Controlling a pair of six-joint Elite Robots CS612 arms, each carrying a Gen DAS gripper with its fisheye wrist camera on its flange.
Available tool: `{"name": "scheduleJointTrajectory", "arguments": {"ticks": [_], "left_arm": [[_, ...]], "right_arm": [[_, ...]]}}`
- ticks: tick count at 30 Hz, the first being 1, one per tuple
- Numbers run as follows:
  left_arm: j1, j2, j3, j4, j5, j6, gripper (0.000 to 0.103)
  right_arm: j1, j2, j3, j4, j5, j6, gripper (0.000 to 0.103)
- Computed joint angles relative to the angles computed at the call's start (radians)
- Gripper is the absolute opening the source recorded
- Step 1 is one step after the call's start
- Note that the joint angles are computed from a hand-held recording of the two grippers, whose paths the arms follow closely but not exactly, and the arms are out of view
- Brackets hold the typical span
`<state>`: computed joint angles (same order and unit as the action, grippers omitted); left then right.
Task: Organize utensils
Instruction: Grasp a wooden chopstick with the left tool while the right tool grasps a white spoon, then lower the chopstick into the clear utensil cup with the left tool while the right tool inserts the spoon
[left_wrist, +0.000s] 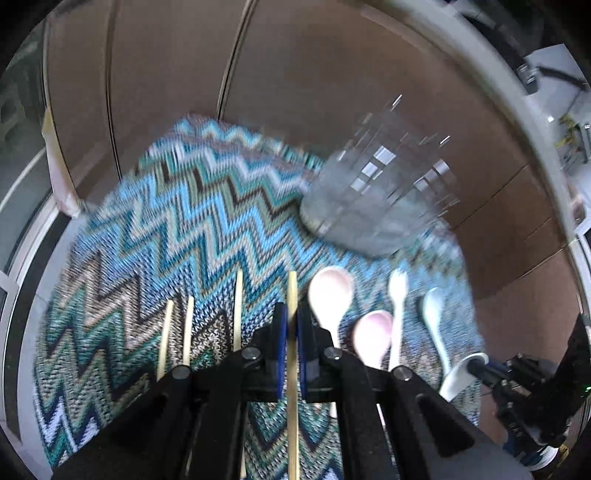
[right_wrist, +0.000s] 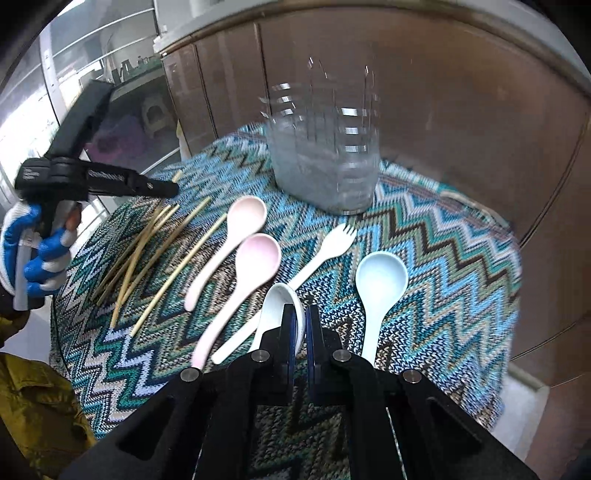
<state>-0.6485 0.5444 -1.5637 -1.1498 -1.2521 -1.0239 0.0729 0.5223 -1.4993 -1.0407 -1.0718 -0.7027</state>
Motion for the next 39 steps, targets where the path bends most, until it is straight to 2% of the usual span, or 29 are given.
{"name": "scheduleJointTrajectory", "arguments": {"ticks": [5, 8, 13, 14, 17, 19, 22, 26, 30, 34, 37, 39], "left_arm": [[-0.031, -0.027, -0.028, -0.058, 0.132, 0.053, 0.005], [-0.045, -0.042, -0.030, -0.125, 0.199, 0.109, 0.005], [-0.061, -0.073, 0.011, -0.324, 0.360, 0.234, 0.005], [-0.063, -0.079, 0.025, -0.376, 0.389, 0.266, 0.005], [-0.050, -0.099, 0.082, -0.531, 0.422, 0.344, 0.005], [-0.038, -0.115, 0.136, -0.640, 0.436, 0.375, 0.005], [-0.022, -0.136, 0.211, -0.758, 0.454, 0.392, 0.005], [0.004, -0.158, 0.330, -0.911, 0.499, 0.399, 0.005], [0.019, -0.167, 0.423, -0.980, 0.580, 0.364, 0.005], [0.032, -0.156, 0.477, -0.954, 0.618, 0.306, 0.005], [0.033, -0.147, 0.507, -0.966, 0.653, 0.326, 0.005], [0.035, -0.142, 0.515, -0.957, 0.645, 0.335, 0.005]], "right_arm": [[-0.009, 0.009, -0.061, -0.046, 0.011, 0.042, 0.005], [-0.012, 0.005, -0.082, -0.100, 0.021, 0.081, 0.005], [-0.008, -0.016, -0.069, -0.271, 0.021, 0.178, 0.005], [-0.006, -0.023, -0.055, -0.337, 0.020, 0.212, 0.005], [0.001, -0.042, -0.008, -0.486, 0.016, 0.298, 0.005], [0.012, -0.053, 0.034, -0.603, -0.012, 0.353, 0.005], [0.027, -0.074, 0.107, -0.737, -0.028, 0.435, 0.005], [0.056, -0.095, 0.210, -0.901, -0.102, 0.491, 0.005], [0.076, -0.103, 0.285, -0.990, -0.154, 0.497, 0.005], [0.093, -0.098, 0.337, -1.024, -0.199, 0.493, 0.005], [0.106, -0.091, 0.366, -1.035, -0.243, 0.485, 0.005], [0.111, -0.088, 0.379, -1.035, -0.261, 0.476, 0.005]]}}
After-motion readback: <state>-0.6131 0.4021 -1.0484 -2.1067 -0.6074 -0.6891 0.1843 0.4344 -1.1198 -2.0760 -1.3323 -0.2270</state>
